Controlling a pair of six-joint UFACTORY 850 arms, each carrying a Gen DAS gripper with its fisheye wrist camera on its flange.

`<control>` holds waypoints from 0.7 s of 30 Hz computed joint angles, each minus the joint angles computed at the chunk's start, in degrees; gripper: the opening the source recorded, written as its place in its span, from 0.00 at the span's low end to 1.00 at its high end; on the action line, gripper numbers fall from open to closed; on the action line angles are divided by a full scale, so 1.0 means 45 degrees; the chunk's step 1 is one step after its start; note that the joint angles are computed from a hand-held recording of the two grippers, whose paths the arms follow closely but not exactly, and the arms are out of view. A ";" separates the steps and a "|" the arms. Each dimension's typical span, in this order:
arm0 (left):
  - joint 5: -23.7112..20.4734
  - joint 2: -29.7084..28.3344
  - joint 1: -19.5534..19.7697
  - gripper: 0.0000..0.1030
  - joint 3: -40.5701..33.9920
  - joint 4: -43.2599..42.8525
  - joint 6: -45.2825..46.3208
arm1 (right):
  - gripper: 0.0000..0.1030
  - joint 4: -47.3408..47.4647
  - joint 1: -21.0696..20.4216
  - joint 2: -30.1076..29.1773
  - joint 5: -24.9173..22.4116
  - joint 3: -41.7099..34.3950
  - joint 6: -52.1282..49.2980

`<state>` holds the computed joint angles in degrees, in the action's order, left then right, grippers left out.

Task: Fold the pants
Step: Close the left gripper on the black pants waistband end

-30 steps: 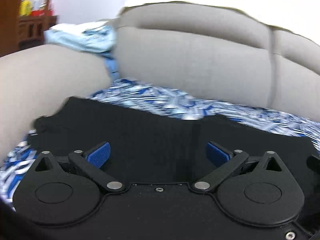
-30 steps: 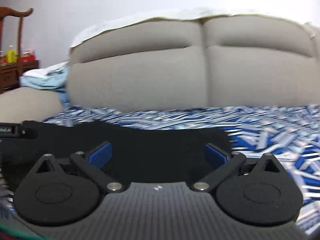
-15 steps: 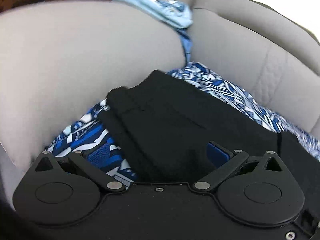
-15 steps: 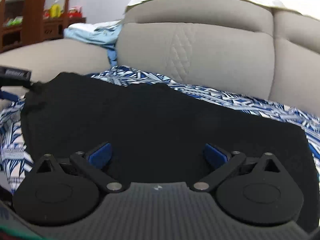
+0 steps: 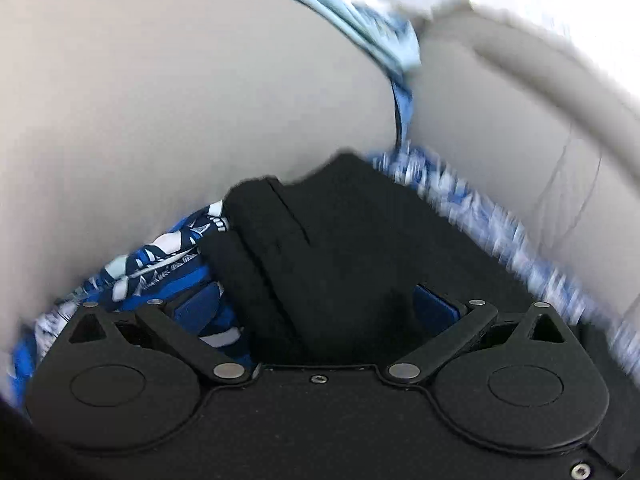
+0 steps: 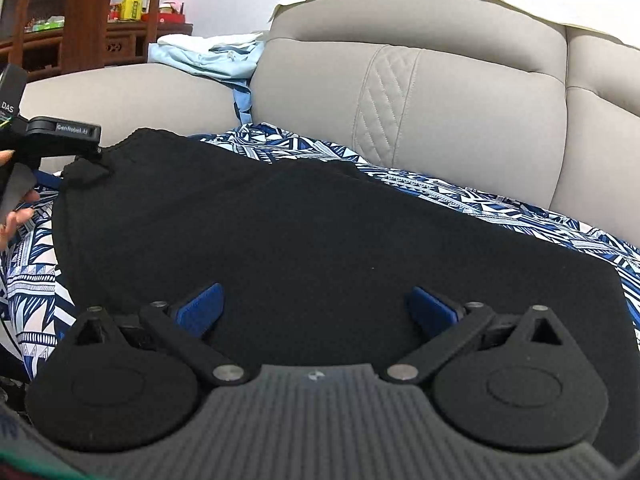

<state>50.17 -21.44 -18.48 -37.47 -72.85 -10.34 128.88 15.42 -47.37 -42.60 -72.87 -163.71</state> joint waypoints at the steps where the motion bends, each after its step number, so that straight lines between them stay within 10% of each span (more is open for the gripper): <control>1: 0.0335 -0.0057 -0.0026 0.99 0.0121 0.0191 -0.1006 | 1.00 0.0040 -0.0002 -0.0006 0.0000 0.0003 -0.0063; 21: -0.0593 -0.0886 0.0499 0.99 -0.1605 -0.2200 0.3813 | 1.00 0.0084 0.0007 0.0013 0.0020 0.0015 -0.0165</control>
<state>47.50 -25.43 -16.23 -44.69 -82.75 6.82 129.26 15.46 -47.32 -42.51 -72.80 -164.46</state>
